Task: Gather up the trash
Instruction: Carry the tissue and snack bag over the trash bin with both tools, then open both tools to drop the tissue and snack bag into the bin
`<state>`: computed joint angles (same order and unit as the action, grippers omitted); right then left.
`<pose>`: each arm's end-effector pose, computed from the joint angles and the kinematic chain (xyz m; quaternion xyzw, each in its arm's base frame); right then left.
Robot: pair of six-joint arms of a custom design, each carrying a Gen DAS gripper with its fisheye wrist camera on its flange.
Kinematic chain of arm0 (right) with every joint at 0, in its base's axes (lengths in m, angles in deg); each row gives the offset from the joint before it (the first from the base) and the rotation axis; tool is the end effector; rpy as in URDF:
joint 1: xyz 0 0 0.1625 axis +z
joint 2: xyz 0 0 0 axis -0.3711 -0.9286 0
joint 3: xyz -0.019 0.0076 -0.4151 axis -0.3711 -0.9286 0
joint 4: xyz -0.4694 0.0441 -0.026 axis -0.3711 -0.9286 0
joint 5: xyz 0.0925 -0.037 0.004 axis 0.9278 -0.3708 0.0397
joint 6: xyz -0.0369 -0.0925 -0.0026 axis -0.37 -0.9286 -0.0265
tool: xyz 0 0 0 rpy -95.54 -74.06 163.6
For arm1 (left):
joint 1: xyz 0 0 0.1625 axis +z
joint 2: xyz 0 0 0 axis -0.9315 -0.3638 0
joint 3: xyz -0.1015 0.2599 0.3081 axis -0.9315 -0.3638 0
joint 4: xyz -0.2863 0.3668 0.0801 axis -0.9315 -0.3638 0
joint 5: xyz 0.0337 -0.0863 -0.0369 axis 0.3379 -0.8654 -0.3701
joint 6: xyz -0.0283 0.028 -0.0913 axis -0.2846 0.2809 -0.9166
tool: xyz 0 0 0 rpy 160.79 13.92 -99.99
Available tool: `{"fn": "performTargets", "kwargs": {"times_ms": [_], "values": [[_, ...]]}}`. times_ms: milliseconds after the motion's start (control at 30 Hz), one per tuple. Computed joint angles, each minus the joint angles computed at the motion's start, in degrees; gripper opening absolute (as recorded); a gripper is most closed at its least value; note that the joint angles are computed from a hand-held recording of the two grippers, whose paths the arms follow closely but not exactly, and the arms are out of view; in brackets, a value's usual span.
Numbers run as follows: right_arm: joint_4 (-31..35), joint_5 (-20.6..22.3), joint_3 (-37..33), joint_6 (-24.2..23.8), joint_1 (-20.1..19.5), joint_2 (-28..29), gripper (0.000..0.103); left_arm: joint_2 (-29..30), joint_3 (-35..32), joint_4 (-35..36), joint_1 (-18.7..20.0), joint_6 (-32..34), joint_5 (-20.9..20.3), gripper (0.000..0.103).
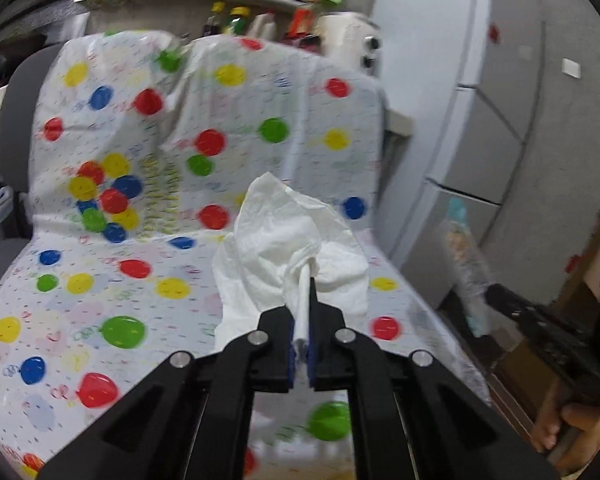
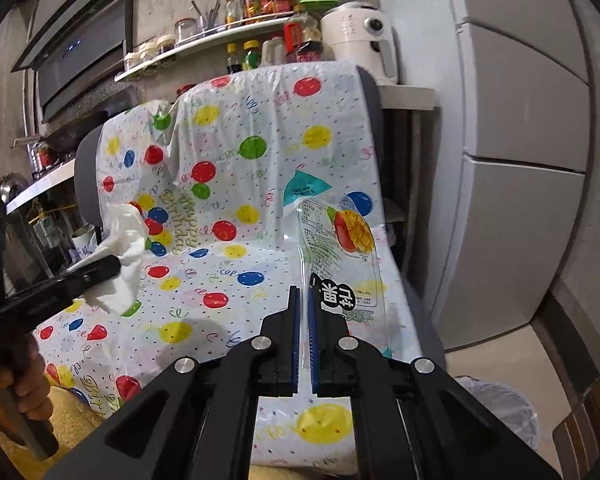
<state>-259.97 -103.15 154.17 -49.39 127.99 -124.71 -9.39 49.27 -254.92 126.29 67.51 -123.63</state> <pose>0.3458 -0.7844 0.1800 0.3609 -0.8343 0.3848 0.1603 -0.2168 -0.7268 0.3338 0.1025 0.8225 -0.4995 0.2520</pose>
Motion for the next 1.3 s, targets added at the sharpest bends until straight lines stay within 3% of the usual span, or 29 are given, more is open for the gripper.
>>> {"fn": "performTargets", "kwargs": {"times_ms": [233,533,767,1067,1133,1167,1233,1300], "values": [[-5.0,-3.7,7.9,1.1,-1.8,-6.3,0.004,3.8,-0.4,2.2,-2.2,-0.4,-6.5,0.002],[-9.0,-8.4,17.0,5.6,-7.1,-13.7,0.004,14.4,-8.5,13.0,-2.4,-3.8,-15.7,0.002],[-6.7,-9.7,20.0,10.3,-12.0,-16.3,0.004,23.3,-17.3,19.8,-2.6,-2.5,-17.6,0.002],[-1.2,-7.9,14.5,13.6,-16.2,-13.2,0.005,31.2,-28.8,27.0,-1.3,-2.1,-18.9,0.002],[-0.9,-7.8,13.1,12.9,-16.4,-12.3,0.015,32.4,-30.5,27.7,-1.2,-2.5,-18.4,0.002],[-0.4,-8.0,12.3,12.7,-16.3,-11.8,0.017,32.9,-31.2,28.2,-1.0,-2.7,-18.4,0.003],[-0.6,-9.2,10.7,12.3,-16.3,-10.6,0.019,33.8,-32.6,28.8,-0.9,-3.0,-18.5,0.019],[-0.8,-10.2,9.4,12.4,-16.3,-9.7,0.019,34.2,-33.1,27.7,-0.9,-3.0,-18.6,0.053]]}}
